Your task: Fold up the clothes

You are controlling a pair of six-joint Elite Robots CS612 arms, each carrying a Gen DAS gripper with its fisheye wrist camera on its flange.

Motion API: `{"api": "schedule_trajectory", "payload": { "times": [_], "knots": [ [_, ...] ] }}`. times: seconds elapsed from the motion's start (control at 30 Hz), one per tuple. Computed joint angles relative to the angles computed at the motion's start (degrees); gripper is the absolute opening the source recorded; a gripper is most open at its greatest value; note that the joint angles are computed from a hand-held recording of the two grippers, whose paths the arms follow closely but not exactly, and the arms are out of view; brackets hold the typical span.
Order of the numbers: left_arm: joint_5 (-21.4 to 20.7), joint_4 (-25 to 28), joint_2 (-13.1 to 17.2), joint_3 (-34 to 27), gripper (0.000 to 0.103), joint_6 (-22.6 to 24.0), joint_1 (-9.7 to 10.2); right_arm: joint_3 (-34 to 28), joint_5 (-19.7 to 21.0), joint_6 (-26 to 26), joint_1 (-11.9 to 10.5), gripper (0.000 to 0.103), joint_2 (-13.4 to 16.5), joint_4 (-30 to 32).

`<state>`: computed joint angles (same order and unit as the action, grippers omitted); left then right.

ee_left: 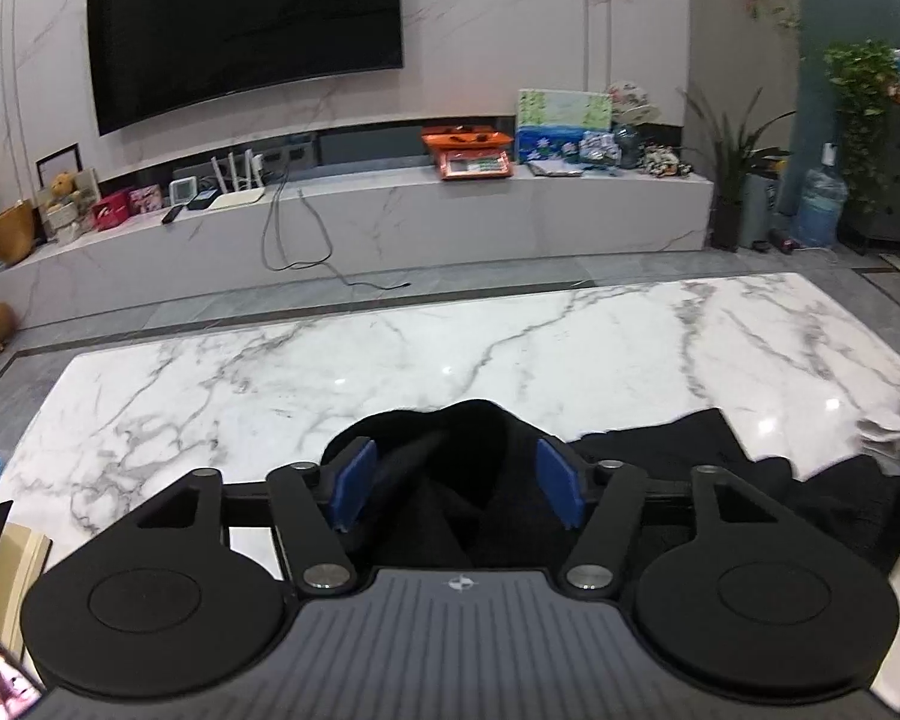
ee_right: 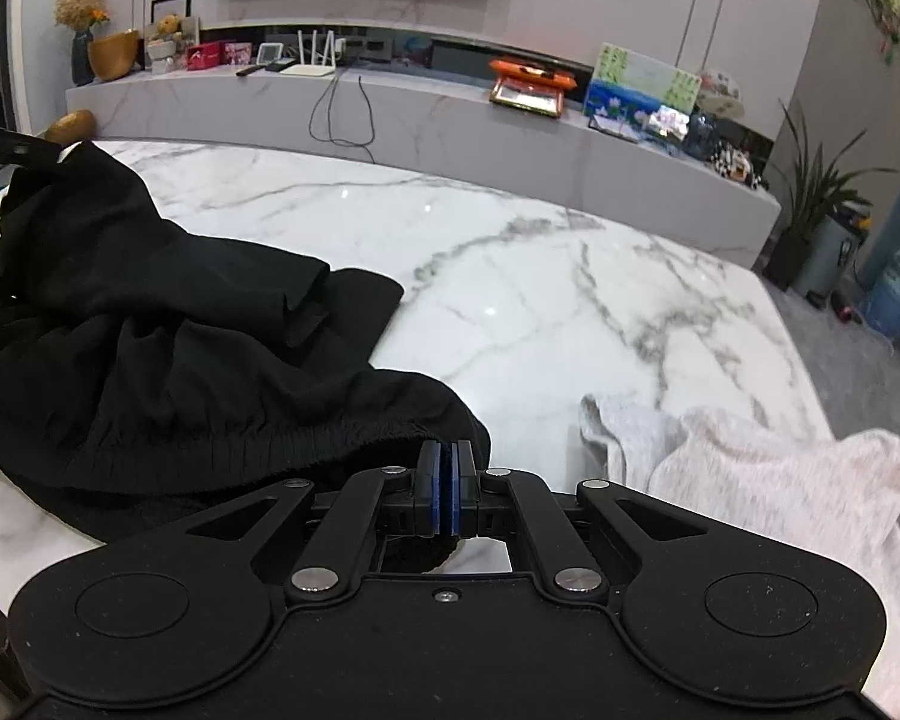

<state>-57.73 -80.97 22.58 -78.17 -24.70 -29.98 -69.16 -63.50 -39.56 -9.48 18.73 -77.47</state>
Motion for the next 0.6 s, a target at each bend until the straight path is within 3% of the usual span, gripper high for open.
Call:
{"api": "schedule_trajectory", "payload": {
  "times": [0.17, 0.27, 0.4, 0.6],
  "knots": [
    [-2.10, 3.93, 2.86, -6.12, 0.058, 4.91, -2.42, -1.53, 2.96, 1.94, -0.93, 0.002, 1.15, 0.56],
    [-1.24, 5.93, 4.40, -8.54, 0.058, 6.62, -3.64, -1.65, 3.96, 2.90, -1.26, 0.002, 1.27, 0.77],
    [2.90, 9.72, 6.92, -11.99, 0.059, 9.98, -6.04, -2.32, 4.72, 2.45, -1.49, 0.002, 1.74, 0.33],
    [7.76, 15.77, 7.90, -12.64, 0.063, 13.05, -7.91, -3.29, 6.08, 3.18, -1.82, 0.002, 2.38, -0.32]
  ]
}}
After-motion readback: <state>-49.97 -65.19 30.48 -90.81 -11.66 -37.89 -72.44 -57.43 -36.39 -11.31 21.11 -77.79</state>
